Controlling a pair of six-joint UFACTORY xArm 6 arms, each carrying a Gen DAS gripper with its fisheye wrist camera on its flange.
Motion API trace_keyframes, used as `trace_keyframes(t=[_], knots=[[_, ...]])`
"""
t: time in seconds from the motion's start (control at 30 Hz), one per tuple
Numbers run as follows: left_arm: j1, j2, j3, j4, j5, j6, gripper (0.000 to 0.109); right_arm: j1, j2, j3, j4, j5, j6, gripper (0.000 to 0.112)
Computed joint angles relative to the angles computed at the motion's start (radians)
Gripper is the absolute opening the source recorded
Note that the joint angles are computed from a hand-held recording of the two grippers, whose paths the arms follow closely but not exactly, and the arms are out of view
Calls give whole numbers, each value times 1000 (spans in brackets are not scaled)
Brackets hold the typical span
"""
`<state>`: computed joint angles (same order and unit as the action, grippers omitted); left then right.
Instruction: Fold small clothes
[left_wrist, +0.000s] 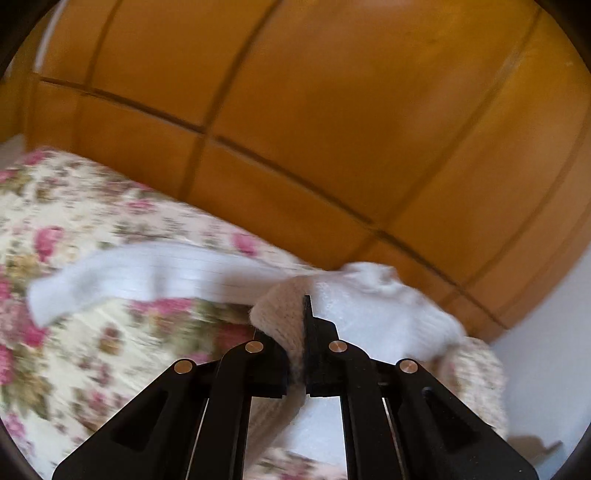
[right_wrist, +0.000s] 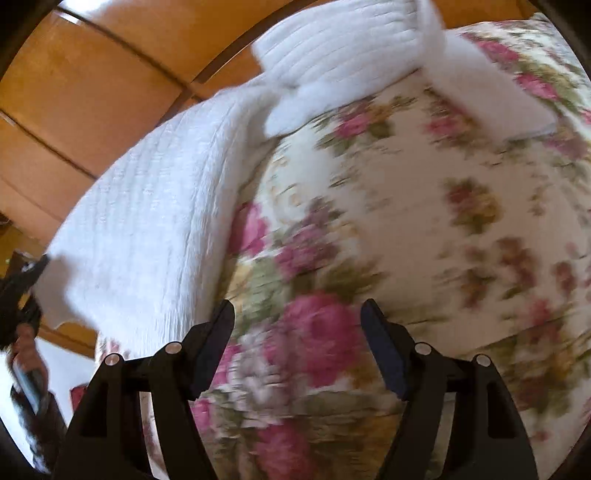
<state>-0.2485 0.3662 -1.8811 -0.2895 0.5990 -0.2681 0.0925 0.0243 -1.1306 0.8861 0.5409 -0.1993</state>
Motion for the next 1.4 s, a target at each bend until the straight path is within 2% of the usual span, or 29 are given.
trace_keyframes(t=[0.07, 0.13, 0.2, 0.27, 0.4, 0.53, 0.57, 0.6, 0.67, 0.8, 0.9, 1.0, 1.13, 1.23, 1.4], knots=[[22, 26, -20, 104, 27, -85, 4, 32, 39, -42, 17, 34, -42, 70], [42, 57, -54, 138, 56, -118, 4, 66, 78, -85, 15, 49, -62, 71], [53, 67, -61, 171, 68, -132, 4, 89, 120, -133, 76, 89, -104, 71], [60, 115, -127, 210, 106, -159, 4, 103, 155, -176, 113, 100, -118, 73], [83, 193, -219, 231, 150, -171, 4, 119, 262, -301, 164, 129, -101, 73], [97, 225, -250, 200, 172, -167, 4, 160, 347, -404, 63, 88, -73, 73], [95, 219, -236, 199, 169, -164, 4, 165, 355, -417, 31, 88, -67, 69], [93, 211, -219, 197, 167, -157, 4, 166, 358, -426, -1, 104, -64, 48], [87, 169, -142, 178, 148, -134, 4, 147, 346, -426, -15, 176, -53, 16], [73, 62, 34, 107, 98, -80, 4, 98, 197, -285, 11, 143, -83, 13], [50, -47, 186, 7, 58, -1, 4, 55, 72, -201, -34, 110, -108, 13], [11, -167, 337, -107, 32, 105, 4, 14, -82, -121, -124, 95, -136, 12], [-59, -348, 556, -241, 19, 215, 4, 25, -281, 0, -394, 101, -54, 12], [-95, -446, 684, -285, 35, 225, 4, 35, -388, 102, -567, 144, 36, 12], [-135, -588, 877, -293, 69, 194, 4, 41, -543, 273, -681, 285, 152, 11]])
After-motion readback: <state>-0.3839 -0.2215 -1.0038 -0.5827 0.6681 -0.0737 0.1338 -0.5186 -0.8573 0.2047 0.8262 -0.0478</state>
